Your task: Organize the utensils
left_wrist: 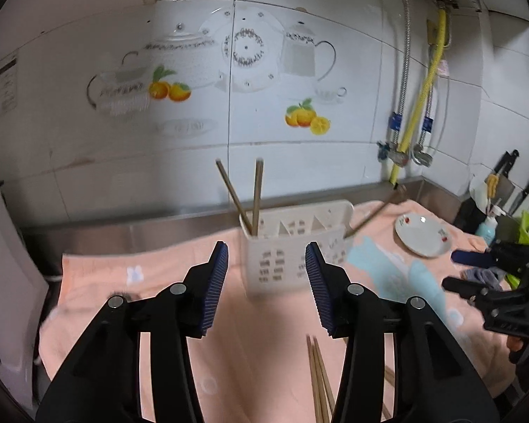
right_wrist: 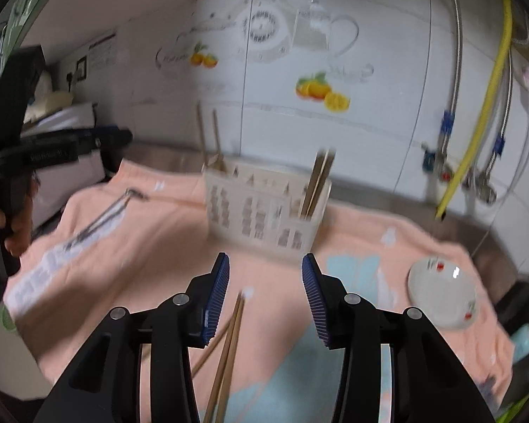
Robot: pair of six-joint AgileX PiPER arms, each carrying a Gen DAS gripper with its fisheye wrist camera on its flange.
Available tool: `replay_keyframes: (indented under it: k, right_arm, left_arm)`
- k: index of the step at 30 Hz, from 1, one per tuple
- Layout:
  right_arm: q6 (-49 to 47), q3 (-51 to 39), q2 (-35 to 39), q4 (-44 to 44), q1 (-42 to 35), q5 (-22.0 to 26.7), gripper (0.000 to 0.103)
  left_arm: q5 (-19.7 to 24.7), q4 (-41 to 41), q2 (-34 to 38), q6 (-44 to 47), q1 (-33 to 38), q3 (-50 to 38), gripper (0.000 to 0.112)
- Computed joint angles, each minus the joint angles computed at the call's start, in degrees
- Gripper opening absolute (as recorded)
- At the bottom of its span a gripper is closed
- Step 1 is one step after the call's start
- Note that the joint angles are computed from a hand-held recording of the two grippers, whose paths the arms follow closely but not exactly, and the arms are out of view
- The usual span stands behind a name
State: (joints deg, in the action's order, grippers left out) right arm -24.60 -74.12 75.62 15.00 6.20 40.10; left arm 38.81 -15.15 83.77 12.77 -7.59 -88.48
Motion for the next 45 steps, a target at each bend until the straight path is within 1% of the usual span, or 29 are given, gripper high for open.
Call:
replay_keyframes:
  k: [2, 5, 8, 11, 12, 14, 18, 22, 26, 30, 34, 42, 44, 45]
  right_arm:
    - [0.24, 4.98, -2.09, -0.54, -0.04, -1.23, 0.042]
    - [-0.06, 11.97, -4.66, -0.16, -0.48, -2.57, 0.042]
    - [-1.11, 17.77, -6.27, 1.50, -1.13, -3.41, 0.041]
    - [-1.09, 22.87, -7.77, 1.73, -0.87, -4.88, 0.037]
    - [-1.13, 24.66, -8.23, 2.09, -0.75, -5.37, 0.033]
    - [-1.94, 26.58, -8.40, 3.53, -0.95, -5.72, 0.030]
    - [-1.02, 30.11, -8.57, 3.14, 0.22, -7.43, 0.024]
    - [-0.76, 31.14, -8.40, 3.31, 0.53, -8.06, 0.020]
    - [-1.49, 31.66, -8.36, 4.56, 0.05, -8.06, 0.019]
    - [-0.37, 32.08, -8.17, 3.66, 0.70, -8.55, 0.018]
    - [-0.03, 32.33, -7.74, 3.47, 0.94, -9.02, 0.014]
    - [0.01, 33.06, -7.35, 3.72, 0.91, -9.68, 0.013]
    - [0.28, 33.19, -7.24, 3.57, 1.07, -9.97, 0.013]
    - [0.49, 33.23, -7.15, 3.49, 1.19, -10.10, 0.013]
  left_arm:
    - [-1.49, -0.34, -2.82, 0.56, 0.00, 4.71, 0.046]
    - [-2.58, -2.12, -6.15, 2.04, 0.10, 10.80, 0.046]
    - [-4.39, -0.70, -9.24, 1.16, -0.66, 16.68, 0.046]
    - [-4.80, -2.52, -11.18, 2.54, -0.30, 21.00, 0.046]
    - [-4.90, -2.37, -11.61, 2.40, -0.40, 22.08, 0.046]
    - [-5.44, -1.95, -13.07, 2.29, -0.63, 25.26, 0.046]
    - [-5.69, -2.54, -14.87, 3.02, -0.32, 29.39, 0.046]
    - [-5.64, -3.23, -15.95, 3.48, 0.66, 32.22, 0.046]
    - [-5.38, -4.45, -16.64, 4.47, 1.88, 34.26, 0.046]
    - [-5.13, -4.96, -17.22, 4.83, 2.65, 36.01, 0.046]
    - [-4.94, -5.33, -17.87, 4.97, 2.93, 37.61, 0.046]
    - [-4.60, -5.53, -18.53, 4.52, 3.29, 40.01, 0.046]
    - [-4.48, -5.98, -18.61, 4.99, 3.71, 40.34, 0.050]
    - [-4.78, -5.55, -18.85, 4.34, 3.61, 40.68, 0.057]
